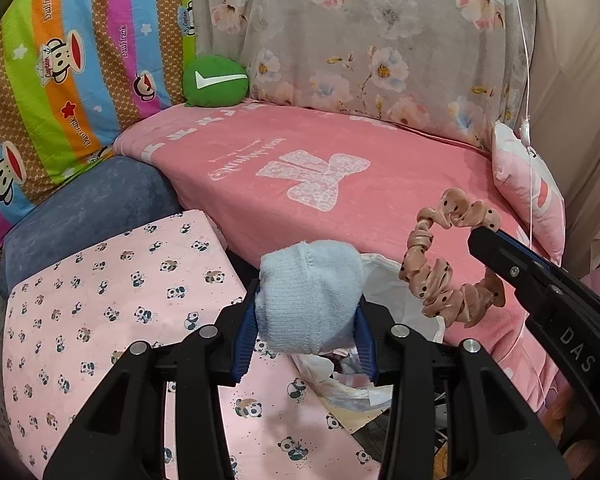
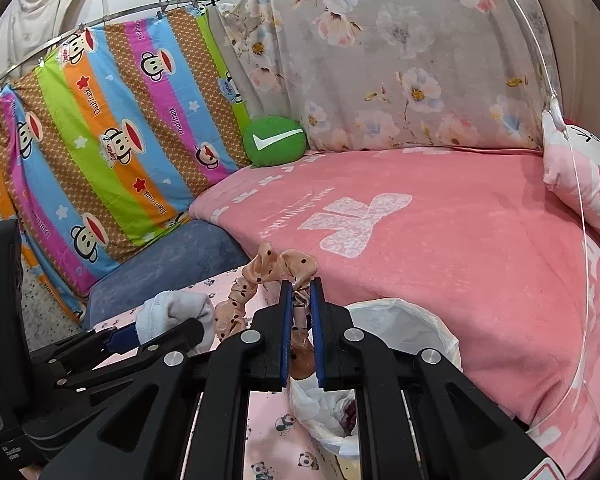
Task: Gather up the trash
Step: 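Carry the sock and scrunchie over the wastebasket opening with both grippers, then open the left gripper to drop the sock while the right drops the scrunchie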
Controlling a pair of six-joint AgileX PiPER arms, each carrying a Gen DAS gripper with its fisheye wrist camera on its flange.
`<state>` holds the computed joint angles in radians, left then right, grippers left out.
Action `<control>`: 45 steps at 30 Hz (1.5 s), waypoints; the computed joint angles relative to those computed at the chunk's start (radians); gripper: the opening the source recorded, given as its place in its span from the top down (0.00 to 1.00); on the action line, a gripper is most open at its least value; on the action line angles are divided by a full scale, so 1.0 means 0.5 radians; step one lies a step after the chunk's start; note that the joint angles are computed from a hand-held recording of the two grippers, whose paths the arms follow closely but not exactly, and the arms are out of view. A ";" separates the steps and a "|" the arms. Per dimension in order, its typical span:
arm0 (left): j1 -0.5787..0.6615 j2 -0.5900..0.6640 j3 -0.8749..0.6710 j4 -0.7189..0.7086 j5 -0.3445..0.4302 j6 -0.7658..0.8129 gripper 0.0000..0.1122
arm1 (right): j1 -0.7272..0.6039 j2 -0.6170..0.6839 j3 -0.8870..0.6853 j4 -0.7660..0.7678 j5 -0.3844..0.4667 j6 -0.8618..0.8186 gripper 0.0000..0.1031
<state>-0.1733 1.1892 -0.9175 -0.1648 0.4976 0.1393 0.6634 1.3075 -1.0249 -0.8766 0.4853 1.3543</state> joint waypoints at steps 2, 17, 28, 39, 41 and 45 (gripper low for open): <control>-0.025 0.019 -0.009 0.014 0.000 -0.023 0.64 | -0.024 -0.006 0.015 0.007 -0.015 -0.007 0.90; -0.209 0.158 -0.031 0.230 -0.040 -0.273 0.63 | -0.178 -0.018 0.126 0.088 -0.123 -0.051 0.90; -0.263 0.248 -0.036 0.197 -0.073 -0.246 0.63 | -0.205 0.000 0.163 0.058 -0.133 -0.004 0.90; -0.254 0.355 -0.044 0.041 -0.139 -0.068 0.56 | -0.247 0.051 0.159 0.093 -0.148 -0.048 0.89; -0.263 0.362 -0.029 0.104 -0.177 -0.117 0.39 | -0.261 0.074 0.152 0.106 -0.155 -0.054 0.89; -0.269 0.358 0.001 0.229 -0.235 -0.227 0.34 | -0.259 0.103 0.136 0.109 -0.147 -0.046 0.88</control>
